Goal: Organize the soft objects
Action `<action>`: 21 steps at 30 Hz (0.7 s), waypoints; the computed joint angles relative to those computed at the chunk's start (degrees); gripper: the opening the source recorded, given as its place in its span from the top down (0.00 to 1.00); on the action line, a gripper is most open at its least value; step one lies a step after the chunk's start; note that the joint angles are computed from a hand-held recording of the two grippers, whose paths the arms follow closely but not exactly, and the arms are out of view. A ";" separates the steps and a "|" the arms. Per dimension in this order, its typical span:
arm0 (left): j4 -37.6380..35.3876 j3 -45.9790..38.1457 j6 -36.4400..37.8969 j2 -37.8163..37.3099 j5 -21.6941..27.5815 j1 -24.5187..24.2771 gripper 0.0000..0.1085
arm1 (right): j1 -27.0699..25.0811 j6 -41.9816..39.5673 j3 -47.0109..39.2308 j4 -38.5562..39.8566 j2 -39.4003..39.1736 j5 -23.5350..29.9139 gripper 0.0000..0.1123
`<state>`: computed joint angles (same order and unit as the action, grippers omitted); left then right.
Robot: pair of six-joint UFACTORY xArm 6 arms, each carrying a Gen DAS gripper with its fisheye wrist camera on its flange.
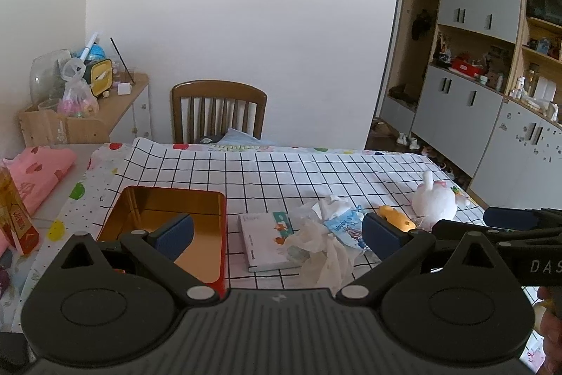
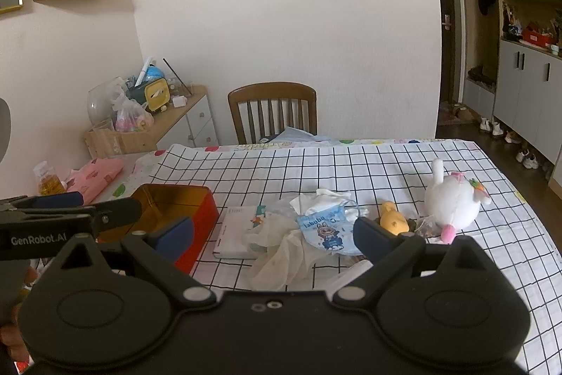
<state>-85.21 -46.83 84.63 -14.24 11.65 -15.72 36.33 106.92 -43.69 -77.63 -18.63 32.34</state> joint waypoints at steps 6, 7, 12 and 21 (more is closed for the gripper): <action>0.43 -0.14 0.35 0.25 2.19 0.87 0.06 | 0.40 -0.06 -0.29 0.52 0.10 0.81 0.14; 0.57 -0.18 0.47 0.26 2.47 0.99 0.06 | 0.57 -0.14 -0.35 0.63 0.16 1.10 0.14; 0.36 -0.43 1.76 0.47 3.24 1.23 0.06 | 1.18 -0.41 -0.74 1.41 0.44 2.08 0.15; 1.55 -1.39 0.31 1.95 5.31 1.80 0.06 | 0.81 -0.55 -0.33 2.32 0.42 1.83 0.15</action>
<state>-83.66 -48.22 84.94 -12.29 16.96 -13.92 37.14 106.37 -44.01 -75.31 -18.20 34.16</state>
